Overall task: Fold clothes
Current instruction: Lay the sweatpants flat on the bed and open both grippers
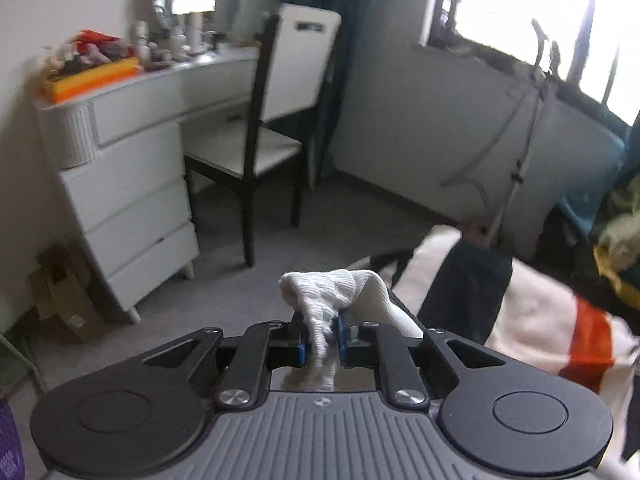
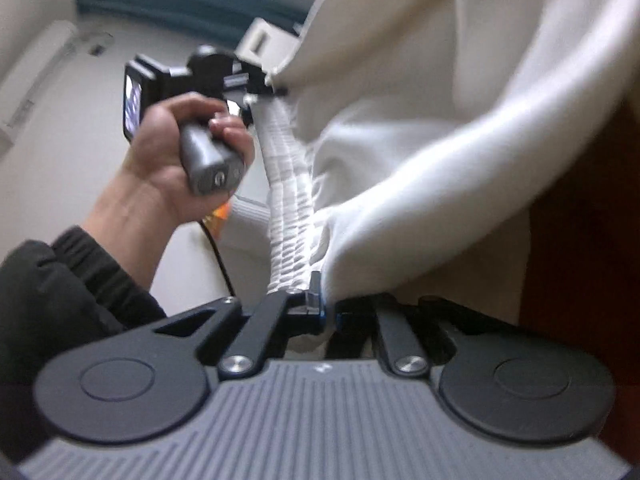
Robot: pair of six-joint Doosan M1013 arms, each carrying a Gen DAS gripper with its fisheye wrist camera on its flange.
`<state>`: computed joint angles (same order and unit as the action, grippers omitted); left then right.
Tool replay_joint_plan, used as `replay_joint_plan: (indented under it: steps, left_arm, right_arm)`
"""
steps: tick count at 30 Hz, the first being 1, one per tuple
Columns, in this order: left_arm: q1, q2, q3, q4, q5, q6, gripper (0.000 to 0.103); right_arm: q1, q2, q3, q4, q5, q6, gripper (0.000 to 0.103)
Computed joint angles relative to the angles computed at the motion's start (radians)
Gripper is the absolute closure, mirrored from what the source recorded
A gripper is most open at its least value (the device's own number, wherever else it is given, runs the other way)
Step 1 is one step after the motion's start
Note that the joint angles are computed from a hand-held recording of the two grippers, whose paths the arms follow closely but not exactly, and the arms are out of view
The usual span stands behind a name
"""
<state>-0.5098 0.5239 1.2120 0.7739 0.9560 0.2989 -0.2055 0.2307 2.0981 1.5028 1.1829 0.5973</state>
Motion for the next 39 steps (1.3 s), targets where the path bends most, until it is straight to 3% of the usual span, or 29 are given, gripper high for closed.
replay_joint_plan:
  steps: [5,6,7,8,9,10,15,18,20,25,34,39]
  left_arm:
    - [-0.012,0.008,0.001,0.038,-0.005,0.05,0.07]
    - [-0.017,0.001,0.003,0.038,0.003,0.043,0.064]
    - [-0.023,-0.009,0.008,0.037,0.007,0.031,0.061]
    - [-0.03,-0.021,0.015,0.042,0.009,0.012,0.05]
    - [-0.041,-0.034,0.023,0.056,0.01,-0.008,0.035]
    - [-0.053,-0.047,0.03,0.076,0.01,-0.028,0.03]
    - [-0.129,-0.114,0.077,0.155,-0.017,-0.039,0.025]
    - [-0.191,-0.148,0.105,0.204,-0.027,-0.058,0.025]
    - [-0.236,-0.171,0.129,0.241,-0.037,-0.082,0.024]
    - [-0.353,-0.201,0.164,0.285,-0.053,-0.115,0.024]
    - [-0.537,-0.187,0.203,0.399,-0.12,-0.298,0.024]
    - [-0.599,-0.165,0.234,0.457,-0.167,-0.421,0.023]
  right_arm:
    - [-0.014,0.011,-0.018,-0.059,0.03,0.096,0.088]
    - [-0.001,0.006,-0.029,-0.077,0.015,0.119,0.078]
    - [-0.004,-0.002,-0.031,-0.099,0.011,0.135,0.059]
    - [-0.012,-0.013,-0.028,-0.115,0.013,0.143,0.045]
    - [-0.02,-0.025,-0.026,-0.128,0.016,0.151,0.019]
    - [-0.029,-0.041,-0.022,-0.14,0.015,0.146,0.015]
    - [-0.1,-0.147,-0.003,-0.21,-0.002,0.054,0.015]
    - [-0.17,-0.23,0.01,-0.259,-0.053,-0.099,0.016]
    - [-0.178,-0.25,-0.015,-0.254,-0.111,-0.17,0.016]
    - [-0.337,-0.321,-0.015,-0.238,-0.144,-0.341,0.016]
    - [-0.571,-0.355,-0.002,-0.081,-0.148,-0.616,0.016]
    - [-0.631,-0.335,0.023,0.034,-0.161,-0.771,0.016]
